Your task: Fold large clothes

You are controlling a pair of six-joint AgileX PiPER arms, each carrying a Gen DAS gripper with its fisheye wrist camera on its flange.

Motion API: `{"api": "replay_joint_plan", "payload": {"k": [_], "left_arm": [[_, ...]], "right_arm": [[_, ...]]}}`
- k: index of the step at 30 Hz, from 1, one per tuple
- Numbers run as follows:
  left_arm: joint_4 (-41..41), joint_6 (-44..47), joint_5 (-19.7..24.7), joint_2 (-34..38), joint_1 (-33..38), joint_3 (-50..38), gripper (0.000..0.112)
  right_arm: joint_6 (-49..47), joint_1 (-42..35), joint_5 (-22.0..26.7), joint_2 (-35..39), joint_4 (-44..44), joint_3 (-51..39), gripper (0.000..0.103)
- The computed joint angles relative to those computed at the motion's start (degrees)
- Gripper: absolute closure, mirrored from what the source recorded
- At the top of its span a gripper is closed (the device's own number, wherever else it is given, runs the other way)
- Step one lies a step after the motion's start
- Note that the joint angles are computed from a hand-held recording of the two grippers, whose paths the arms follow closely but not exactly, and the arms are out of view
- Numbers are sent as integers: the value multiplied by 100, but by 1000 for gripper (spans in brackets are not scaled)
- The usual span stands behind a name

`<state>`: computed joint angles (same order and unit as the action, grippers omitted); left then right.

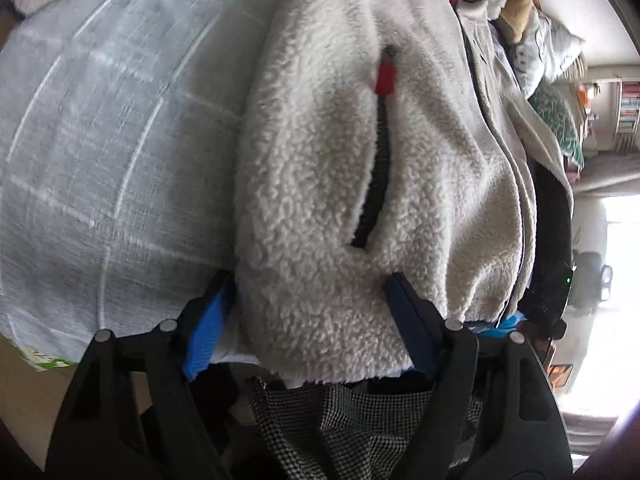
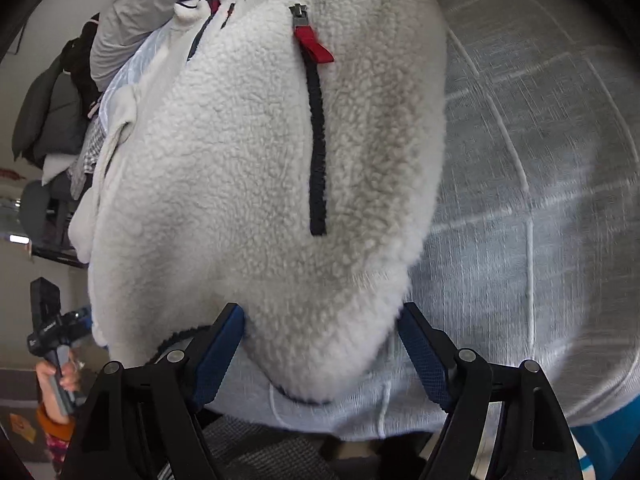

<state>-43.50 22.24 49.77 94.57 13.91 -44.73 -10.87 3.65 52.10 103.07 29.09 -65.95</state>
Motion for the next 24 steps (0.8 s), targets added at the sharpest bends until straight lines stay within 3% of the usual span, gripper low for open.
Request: {"api": "replay_joint_plan", "payload": {"k": [2,3,4,5,6,9,12,15,17,20,23,24], "left_arm": [[-138,113,-136,-53,-45,119,35],[-128,123,-181,-65,-74,130,47],[33,-21,-268,-141,-180,141,59],[168,-128,-362,-248,-245,218,96],[75,-103,-227,-299,-160,245,97],[357,-524,-7,-1065,-37,272,99],[433,-564,311,-1478,69,237,99],[1123,-1147,156,-1199,-509,88,99],[2062,-2065,-208,-681,-1340,-90,97],[3225,-3129,-363,-413,-2155,-315,79],[4161,-3931,-234,-657,-2617,-413,40],[4311,-4070,-239,-744,-2663,-398,35]], "right_arm": [[58,44,-116,-16,61,-19,39],[27,20,-142,-5,132,-37,61],[-25,-20,-87,19,247,-80,78],[43,-32,-37,39,202,-163,83],[107,-54,13,-7,127,-210,89],[137,-166,304,-468,-86,-338,92],[272,-446,965,-923,-656,-747,92],[236,-753,1565,-996,-968,-1032,93],[354,-623,1494,-852,-1235,-890,92],[1054,-53,1240,-198,-2096,-789,82],[1456,165,993,113,-2382,-726,73],[1474,126,1123,75,-2377,-809,64]]}}
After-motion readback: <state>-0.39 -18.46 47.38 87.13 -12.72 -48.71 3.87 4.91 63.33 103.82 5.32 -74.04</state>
